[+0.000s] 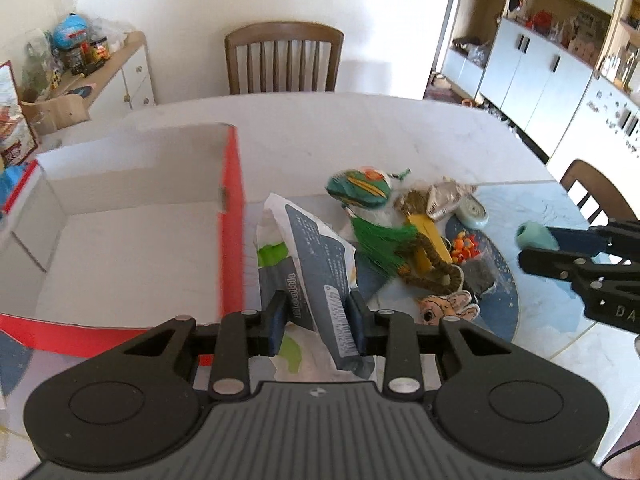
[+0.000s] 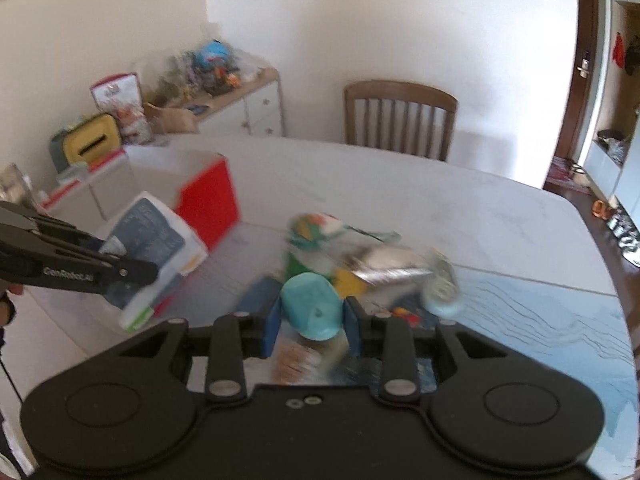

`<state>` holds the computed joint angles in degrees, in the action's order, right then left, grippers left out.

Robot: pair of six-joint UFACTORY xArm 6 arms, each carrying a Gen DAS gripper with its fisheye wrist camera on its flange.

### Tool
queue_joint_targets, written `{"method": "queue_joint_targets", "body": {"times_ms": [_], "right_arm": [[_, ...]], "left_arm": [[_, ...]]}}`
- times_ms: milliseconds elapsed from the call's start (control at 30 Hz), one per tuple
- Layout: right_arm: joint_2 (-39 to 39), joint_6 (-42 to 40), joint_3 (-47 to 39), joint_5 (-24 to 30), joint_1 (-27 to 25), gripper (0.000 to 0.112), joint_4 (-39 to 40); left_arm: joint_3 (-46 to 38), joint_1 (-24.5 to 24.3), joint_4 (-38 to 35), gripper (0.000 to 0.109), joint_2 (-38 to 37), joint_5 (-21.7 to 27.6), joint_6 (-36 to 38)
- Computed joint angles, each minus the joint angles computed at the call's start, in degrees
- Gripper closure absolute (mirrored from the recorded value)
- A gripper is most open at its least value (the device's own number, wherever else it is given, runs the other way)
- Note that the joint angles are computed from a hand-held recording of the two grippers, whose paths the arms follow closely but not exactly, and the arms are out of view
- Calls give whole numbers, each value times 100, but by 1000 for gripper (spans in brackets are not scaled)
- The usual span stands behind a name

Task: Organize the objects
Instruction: 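Carry the snack bag and soap over the cardboard box and release both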

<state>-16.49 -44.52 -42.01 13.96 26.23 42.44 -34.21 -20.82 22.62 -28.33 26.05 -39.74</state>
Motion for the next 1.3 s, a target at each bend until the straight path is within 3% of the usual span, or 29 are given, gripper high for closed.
{"method": "queue_joint_targets", "body": {"times_ms": [367, 600, 800, 967, 1133, 1300], "right_arm": [[552, 1183, -755, -175, 1015, 80, -845], [1148, 1947, -1366, -252, 1412, 80, -1561], [1786, 2294, -2027, -102, 1606, 80, -1868], [2428, 2750, -2678, 147, 1705, 80, -2288], [2997, 3354, -3262, 503, 1768, 80, -2927], [3504, 3616, -3839, 901, 1836, 80, -3275]], "left_arm": [[460, 992, -1419, 77, -1057, 134, 1874], [438, 1609, -1885, 77, -1180, 210, 2696], [255, 2161, -2240, 77, -857, 206, 3369], [-30, 2545, -2054, 77, -272, 36, 3574], [-253, 2750, -1983, 77, 353, -223, 3858], [-590, 2842, -1789, 77, 1009, -168, 3922]]}}
